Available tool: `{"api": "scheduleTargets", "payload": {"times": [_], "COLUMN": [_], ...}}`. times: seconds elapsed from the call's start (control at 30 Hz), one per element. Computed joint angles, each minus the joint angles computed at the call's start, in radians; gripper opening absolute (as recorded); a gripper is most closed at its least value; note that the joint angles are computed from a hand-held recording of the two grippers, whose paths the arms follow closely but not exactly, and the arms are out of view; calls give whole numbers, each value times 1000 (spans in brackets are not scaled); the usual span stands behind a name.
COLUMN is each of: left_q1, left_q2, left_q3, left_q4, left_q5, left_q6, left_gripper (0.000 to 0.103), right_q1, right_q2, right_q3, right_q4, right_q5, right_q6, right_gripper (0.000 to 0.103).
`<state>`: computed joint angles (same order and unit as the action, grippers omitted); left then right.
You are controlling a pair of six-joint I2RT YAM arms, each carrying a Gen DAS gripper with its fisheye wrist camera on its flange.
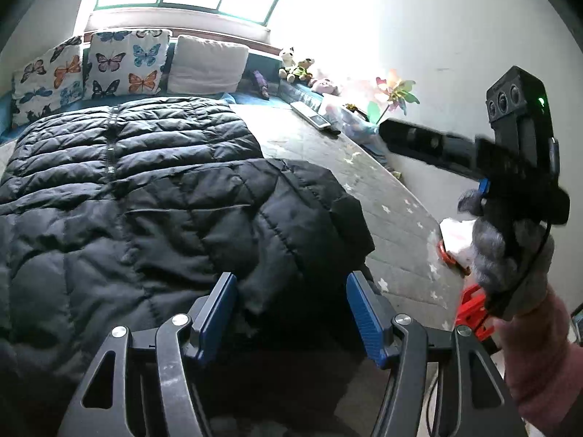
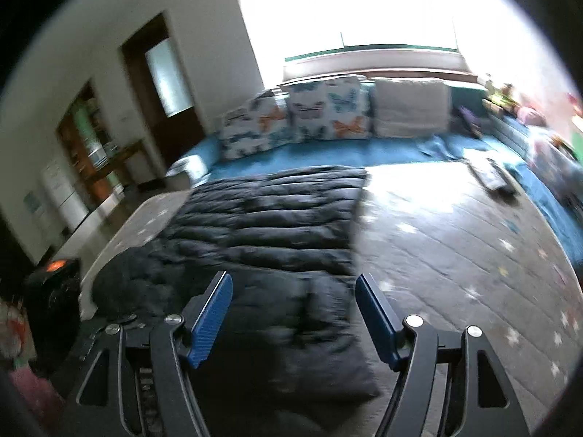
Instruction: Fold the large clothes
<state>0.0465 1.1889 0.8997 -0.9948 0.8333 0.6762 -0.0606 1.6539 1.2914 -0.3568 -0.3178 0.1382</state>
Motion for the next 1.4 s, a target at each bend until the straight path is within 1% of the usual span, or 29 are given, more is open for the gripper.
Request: {"api": "scheduleTargets", "payload": {"times": [0.03, 0.1, 0.17, 0.27, 0.3, 0.4, 0.47, 0.53, 0.57, 0.67, 0.77, 0.83, 0.9, 0.97, 1.03, 1.1, 1.2, 1.33, 1.4], "left_q1": [34, 143, 264, 418, 459, 513, 525, 528, 535, 547, 562, 562, 572, 569, 546, 521, 512, 499, 495], "left_q2": [2, -4, 25, 103, 131, 238, 323, 401, 448, 548, 579, 584, 592, 603, 578, 564, 568, 561, 563], "left_q3": [19, 75, 147, 272, 312, 408, 461, 501, 524, 554, 527, 497, 484, 459, 394, 364, 369, 359, 363], "left_q4": [-40, -155, -255, -346, -328, -216, -122, -58, -47, -43, -16, 12, 10, 43, 114, 154, 151, 166, 166], "left_q5": [18, 59, 91, 116, 114, 73, 20, -31, -47, -78, -72, -70, -72, -86, -98, -115, -130, -146, -148], "left_q6": [37, 151, 268, 380, 372, 272, 173, 108, 99, 109, 152, 162, 188, 199, 180, 159, 159, 155, 150], "left_gripper": [66, 66, 66, 69, 72, 73, 73, 73, 73, 73, 73, 73, 74, 75, 75, 75, 75, 75, 75], "right_q1": [20, 72, 101, 142, 152, 174, 180, 184, 185, 177, 171, 175, 180, 180, 175, 177, 189, 213, 222], "right_q2": [7, 38, 65, 140, 155, 195, 219, 237, 256, 284, 276, 288, 298, 300, 305, 305, 295, 287, 262], "right_q3": [11, 38, 53, 116, 127, 155, 159, 155, 161, 149, 117, 132, 144, 143, 139, 133, 137, 208, 221], "right_q4": [-6, -10, -11, -29, -30, -53, -63, -64, -77, -83, -57, -83, -104, -106, -94, -86, -110, -196, -202], "right_q5": [0, 10, 11, 22, 28, 53, 74, 106, 122, 130, 122, 138, 151, 150, 138, 143, 173, 238, 245], "right_q6": [-10, -38, -48, -66, -73, -75, -81, -98, -100, -116, -127, -144, -155, -158, -148, -146, -160, -150, -142], "right_gripper": [77, 77, 77, 77, 77, 77, 77, 77, 77, 77, 77, 77, 77, 77, 77, 77, 77, 77, 77]}}
